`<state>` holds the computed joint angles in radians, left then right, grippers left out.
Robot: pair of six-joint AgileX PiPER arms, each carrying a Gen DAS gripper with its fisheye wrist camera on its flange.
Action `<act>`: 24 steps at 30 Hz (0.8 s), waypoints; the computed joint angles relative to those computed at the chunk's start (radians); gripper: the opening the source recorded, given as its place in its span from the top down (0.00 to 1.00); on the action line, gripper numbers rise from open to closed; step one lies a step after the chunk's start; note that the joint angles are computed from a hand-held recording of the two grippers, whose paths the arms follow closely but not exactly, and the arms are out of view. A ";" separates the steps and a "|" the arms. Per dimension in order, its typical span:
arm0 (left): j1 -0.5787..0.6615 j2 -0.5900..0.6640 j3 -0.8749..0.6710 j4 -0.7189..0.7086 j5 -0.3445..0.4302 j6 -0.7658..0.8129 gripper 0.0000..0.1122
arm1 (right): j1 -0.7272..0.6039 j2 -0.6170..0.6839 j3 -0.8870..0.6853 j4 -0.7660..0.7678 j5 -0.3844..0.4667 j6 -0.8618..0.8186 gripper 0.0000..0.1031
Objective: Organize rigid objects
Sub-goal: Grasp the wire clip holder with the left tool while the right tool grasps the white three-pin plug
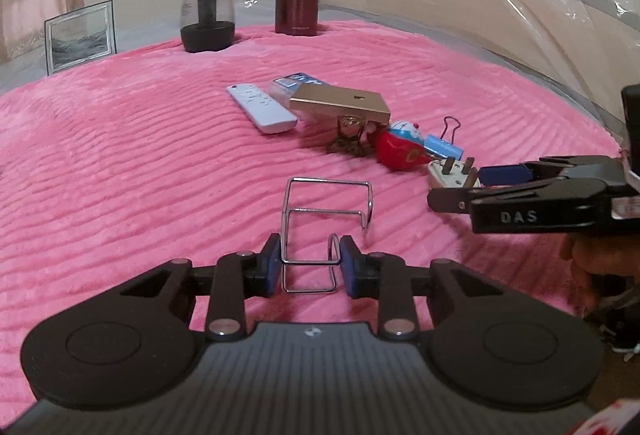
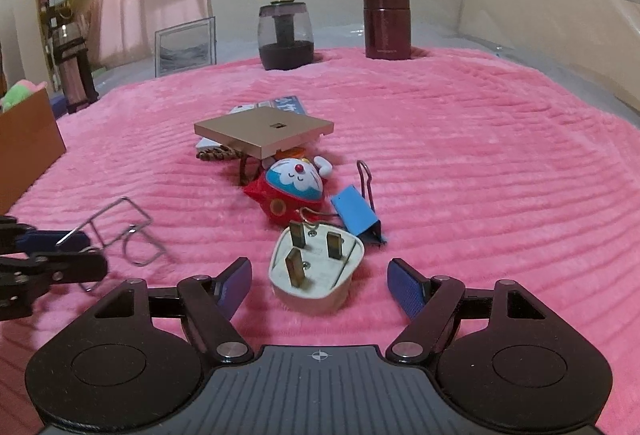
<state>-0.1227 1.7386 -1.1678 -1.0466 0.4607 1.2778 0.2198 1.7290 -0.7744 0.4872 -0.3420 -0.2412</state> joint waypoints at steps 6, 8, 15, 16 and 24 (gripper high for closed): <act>-0.011 0.001 0.019 -0.048 -0.032 0.054 0.77 | -0.005 0.027 -0.026 -0.001 -0.005 0.013 0.55; -0.015 0.002 0.019 -0.046 -0.037 0.060 0.77 | -0.004 0.022 -0.023 0.002 -0.001 0.018 0.58; -0.041 0.005 0.043 -0.091 -0.106 0.160 0.76 | 0.023 -0.028 0.032 0.099 -0.007 -0.028 0.59; -0.046 0.006 0.048 -0.105 -0.122 0.183 0.76 | 0.027 -0.037 0.040 0.113 -0.006 -0.035 0.59; -0.052 0.016 0.063 -0.311 -0.147 0.420 0.76 | 0.074 -0.091 0.104 0.203 -0.025 -0.068 0.59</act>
<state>-0.1748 1.7546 -1.1053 -1.3581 0.3137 1.6980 0.2943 1.6377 -0.6701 0.6904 -0.3669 -0.3095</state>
